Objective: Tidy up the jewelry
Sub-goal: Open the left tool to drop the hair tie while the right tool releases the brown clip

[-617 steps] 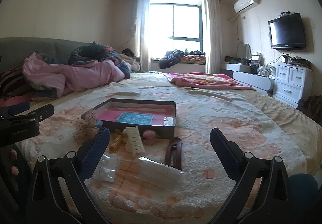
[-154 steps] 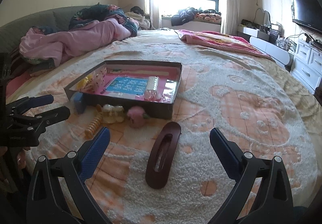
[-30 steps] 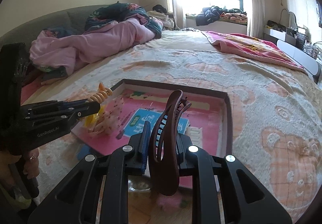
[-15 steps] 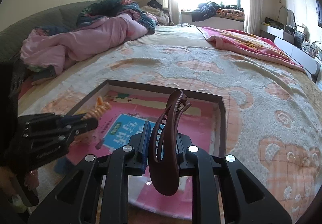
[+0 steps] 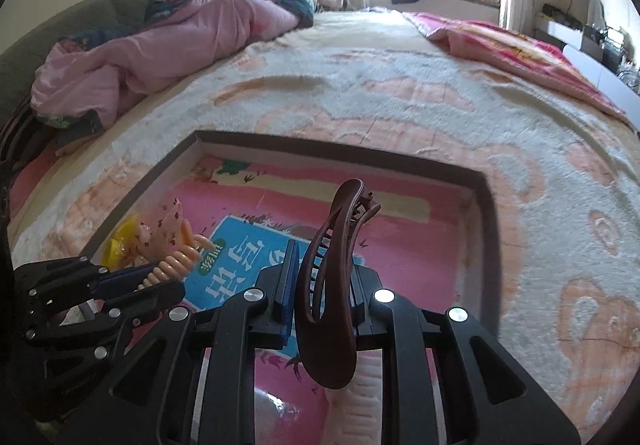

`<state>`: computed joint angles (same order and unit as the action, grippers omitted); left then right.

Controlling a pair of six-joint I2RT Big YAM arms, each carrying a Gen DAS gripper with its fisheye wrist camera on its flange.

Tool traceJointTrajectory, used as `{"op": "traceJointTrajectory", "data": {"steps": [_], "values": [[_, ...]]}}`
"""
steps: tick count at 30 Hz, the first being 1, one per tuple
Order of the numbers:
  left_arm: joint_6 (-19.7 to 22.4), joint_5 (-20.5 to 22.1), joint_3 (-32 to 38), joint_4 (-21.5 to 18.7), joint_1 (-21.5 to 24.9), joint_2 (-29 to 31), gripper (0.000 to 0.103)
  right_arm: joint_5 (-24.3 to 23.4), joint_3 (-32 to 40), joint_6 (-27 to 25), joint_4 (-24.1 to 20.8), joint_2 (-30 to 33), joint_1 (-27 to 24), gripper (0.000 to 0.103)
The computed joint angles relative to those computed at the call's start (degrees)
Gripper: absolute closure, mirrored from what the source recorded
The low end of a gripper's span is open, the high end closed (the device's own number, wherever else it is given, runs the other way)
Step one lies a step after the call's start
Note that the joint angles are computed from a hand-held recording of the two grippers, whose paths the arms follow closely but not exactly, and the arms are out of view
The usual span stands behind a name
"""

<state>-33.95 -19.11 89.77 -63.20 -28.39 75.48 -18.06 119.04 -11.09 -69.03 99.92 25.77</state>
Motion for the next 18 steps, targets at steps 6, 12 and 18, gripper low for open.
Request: {"op": "traceJointTrajectory", "data": {"steps": [6, 12, 18], "values": [[-0.31, 0.11, -0.48, -0.51, -0.15, -0.07, 0.092, 1.26, 2.32, -0.06, -2.38, 2.13, 0.58, 0.083], [-0.54, -0.11, -0.66, -0.64, -0.36, -0.18, 0.092, 1.80, 2.48, 0.23, -2.52, 2.25, 0.66, 0.083], [-0.49, 0.05, -0.64, -0.61, -0.18, -0.14, 0.092, 2.14, 2.26, 0.69, -2.18, 1.94, 0.60, 0.078]]}}
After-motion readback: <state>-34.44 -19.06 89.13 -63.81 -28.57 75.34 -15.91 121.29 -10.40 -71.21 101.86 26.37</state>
